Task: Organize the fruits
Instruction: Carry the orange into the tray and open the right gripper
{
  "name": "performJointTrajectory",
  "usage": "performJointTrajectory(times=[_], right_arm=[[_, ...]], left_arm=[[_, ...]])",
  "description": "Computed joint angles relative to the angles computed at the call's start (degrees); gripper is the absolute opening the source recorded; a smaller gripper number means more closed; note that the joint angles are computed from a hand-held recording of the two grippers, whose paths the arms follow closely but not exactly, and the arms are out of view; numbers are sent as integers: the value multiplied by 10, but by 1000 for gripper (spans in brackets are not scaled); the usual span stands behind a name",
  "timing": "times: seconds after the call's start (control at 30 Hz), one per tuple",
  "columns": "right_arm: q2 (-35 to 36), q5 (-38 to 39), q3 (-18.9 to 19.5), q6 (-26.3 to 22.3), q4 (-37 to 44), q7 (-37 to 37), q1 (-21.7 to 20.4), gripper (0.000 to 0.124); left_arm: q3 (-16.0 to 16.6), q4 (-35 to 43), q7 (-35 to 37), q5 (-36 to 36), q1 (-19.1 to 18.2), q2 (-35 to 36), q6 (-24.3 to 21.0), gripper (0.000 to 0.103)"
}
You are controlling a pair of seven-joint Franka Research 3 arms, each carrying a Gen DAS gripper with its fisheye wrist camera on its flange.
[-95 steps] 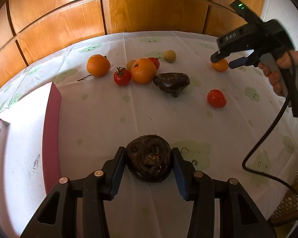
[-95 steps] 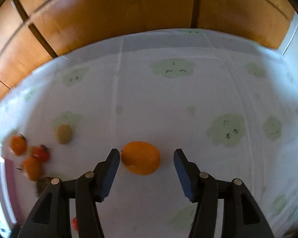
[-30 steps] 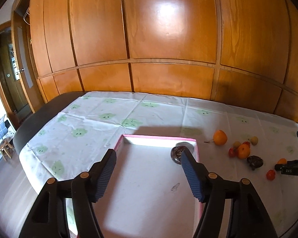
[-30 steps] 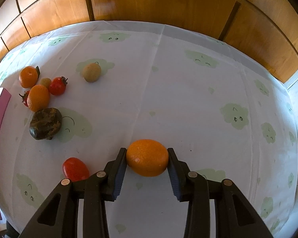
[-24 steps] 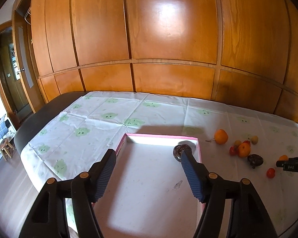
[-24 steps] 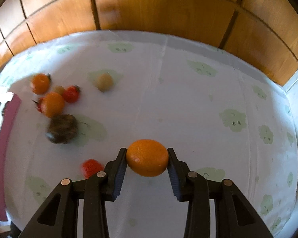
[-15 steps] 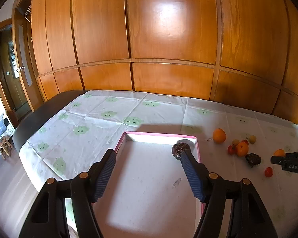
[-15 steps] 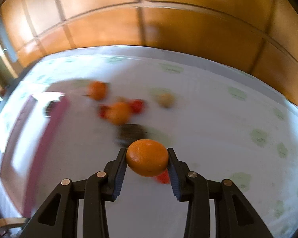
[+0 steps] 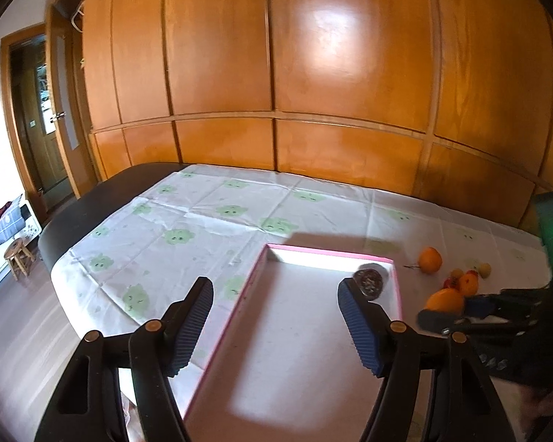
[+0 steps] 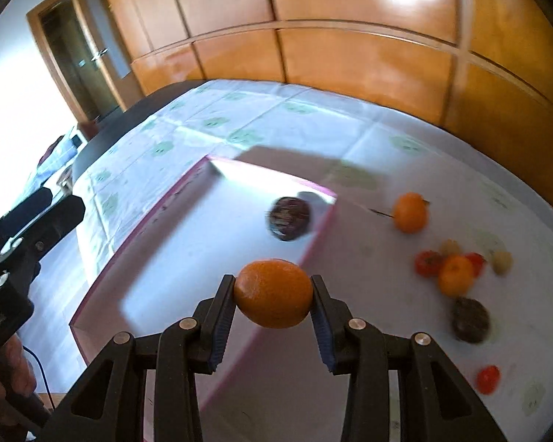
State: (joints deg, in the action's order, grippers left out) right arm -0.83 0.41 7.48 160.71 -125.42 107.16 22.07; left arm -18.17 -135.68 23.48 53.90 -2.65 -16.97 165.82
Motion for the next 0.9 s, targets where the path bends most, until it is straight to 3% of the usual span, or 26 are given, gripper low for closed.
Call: performJointTrajectory(times=[0.43, 0.9], right_arm=[[87, -79, -18, -53, 97, 18, 40, 40], [31, -98, -19, -10, 28, 80, 30, 40]], left_arm=[[14, -18, 21, -38, 6, -7, 5, 71], [3, -12, 22, -39, 7, -5, 4, 71]])
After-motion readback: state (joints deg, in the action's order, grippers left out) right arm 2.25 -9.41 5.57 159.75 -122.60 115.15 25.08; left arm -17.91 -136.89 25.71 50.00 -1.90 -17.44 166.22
